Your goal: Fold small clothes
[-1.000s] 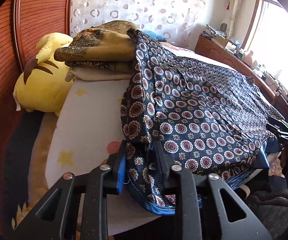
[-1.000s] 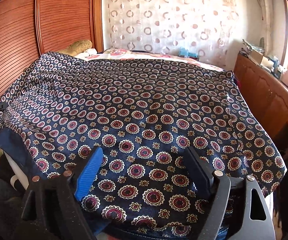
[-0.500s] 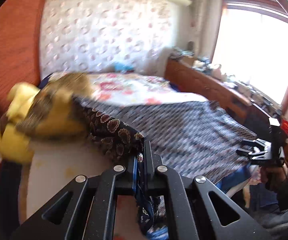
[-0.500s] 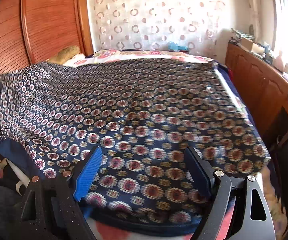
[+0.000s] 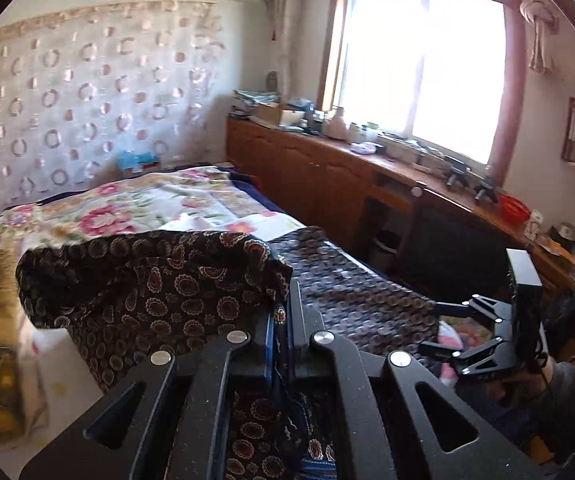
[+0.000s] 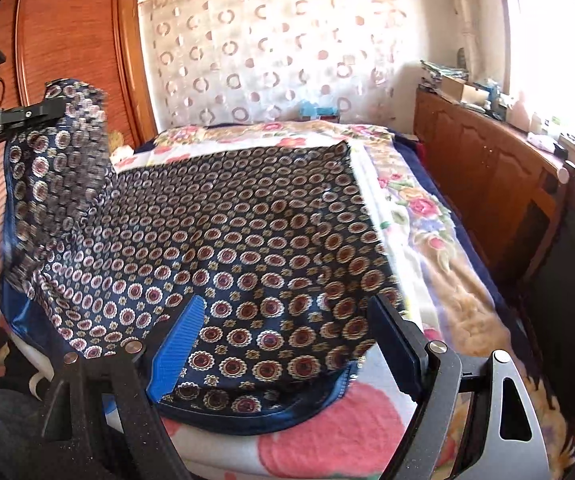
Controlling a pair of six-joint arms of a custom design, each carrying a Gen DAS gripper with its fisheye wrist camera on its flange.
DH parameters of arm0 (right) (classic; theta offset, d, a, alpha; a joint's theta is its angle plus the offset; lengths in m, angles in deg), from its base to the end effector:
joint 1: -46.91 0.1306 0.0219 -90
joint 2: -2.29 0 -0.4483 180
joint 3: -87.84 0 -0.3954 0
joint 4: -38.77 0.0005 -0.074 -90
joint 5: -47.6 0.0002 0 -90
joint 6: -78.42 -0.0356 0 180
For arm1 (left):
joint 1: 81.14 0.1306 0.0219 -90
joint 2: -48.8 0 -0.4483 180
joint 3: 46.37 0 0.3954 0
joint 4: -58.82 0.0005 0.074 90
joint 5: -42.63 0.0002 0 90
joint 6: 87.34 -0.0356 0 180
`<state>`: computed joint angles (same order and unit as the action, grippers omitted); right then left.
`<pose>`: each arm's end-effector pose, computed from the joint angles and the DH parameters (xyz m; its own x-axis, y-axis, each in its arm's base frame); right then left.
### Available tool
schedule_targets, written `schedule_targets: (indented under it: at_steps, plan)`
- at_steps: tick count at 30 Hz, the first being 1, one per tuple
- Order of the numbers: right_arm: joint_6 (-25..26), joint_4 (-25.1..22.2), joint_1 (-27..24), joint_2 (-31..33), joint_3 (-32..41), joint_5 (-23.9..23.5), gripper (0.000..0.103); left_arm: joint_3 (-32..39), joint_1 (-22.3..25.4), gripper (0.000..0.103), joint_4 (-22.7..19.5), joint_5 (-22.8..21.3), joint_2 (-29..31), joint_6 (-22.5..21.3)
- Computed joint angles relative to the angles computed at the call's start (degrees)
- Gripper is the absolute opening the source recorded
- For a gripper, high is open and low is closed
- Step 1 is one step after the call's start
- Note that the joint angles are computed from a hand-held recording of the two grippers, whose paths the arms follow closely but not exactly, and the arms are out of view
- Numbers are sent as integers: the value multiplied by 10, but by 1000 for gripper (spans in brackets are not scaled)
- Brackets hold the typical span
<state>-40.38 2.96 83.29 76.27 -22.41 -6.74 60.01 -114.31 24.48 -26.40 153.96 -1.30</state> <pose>0.3114 0.2030 0.4660 -0.5129 0.1083 -0.8516 0.1421 0.9890 0.0402 0.5152 -0.3526 0.5130 -0.4037 0.3409 -0.8490 0.7915 0.5955 -0.1372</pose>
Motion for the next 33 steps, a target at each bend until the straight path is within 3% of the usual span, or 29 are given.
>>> schedule_targets:
  at_steps: [1, 4, 7, 12, 16, 21, 27, 33]
  plan:
    - [-1, 1, -1, -3, -1, -2, 85, 6, -7, 5, -9, -5, 3, -5]
    - [-1, -9, -2, -5, 1, -3, 85, 25, -17, 23, -51, -6, 13, -31]
    - [5, -5, 5, -10, 2, 10, 85, 7, -13, 41, -42, 1, -1, -29]
    - [6, 14, 4, -5, 6, 1, 85, -28, -2, 42, -21, -21, -26, -15]
    - [35, 32, -5, 13, 17, -26, 85, -66, 13, 47, -3, -43, -43, -13]
    - [85, 48, -35, 63, 62, -92, 85, -101, 32, 51, 10, -53, -54, 0]
    - [118, 19, -74, 134, 130, -181, 85, -131, 45, 52, 29, -65, -60, 5]
    - [140, -39, -102, 195, 197, -208, 82, -152, 54, 52, 37, -67, -61, 11]
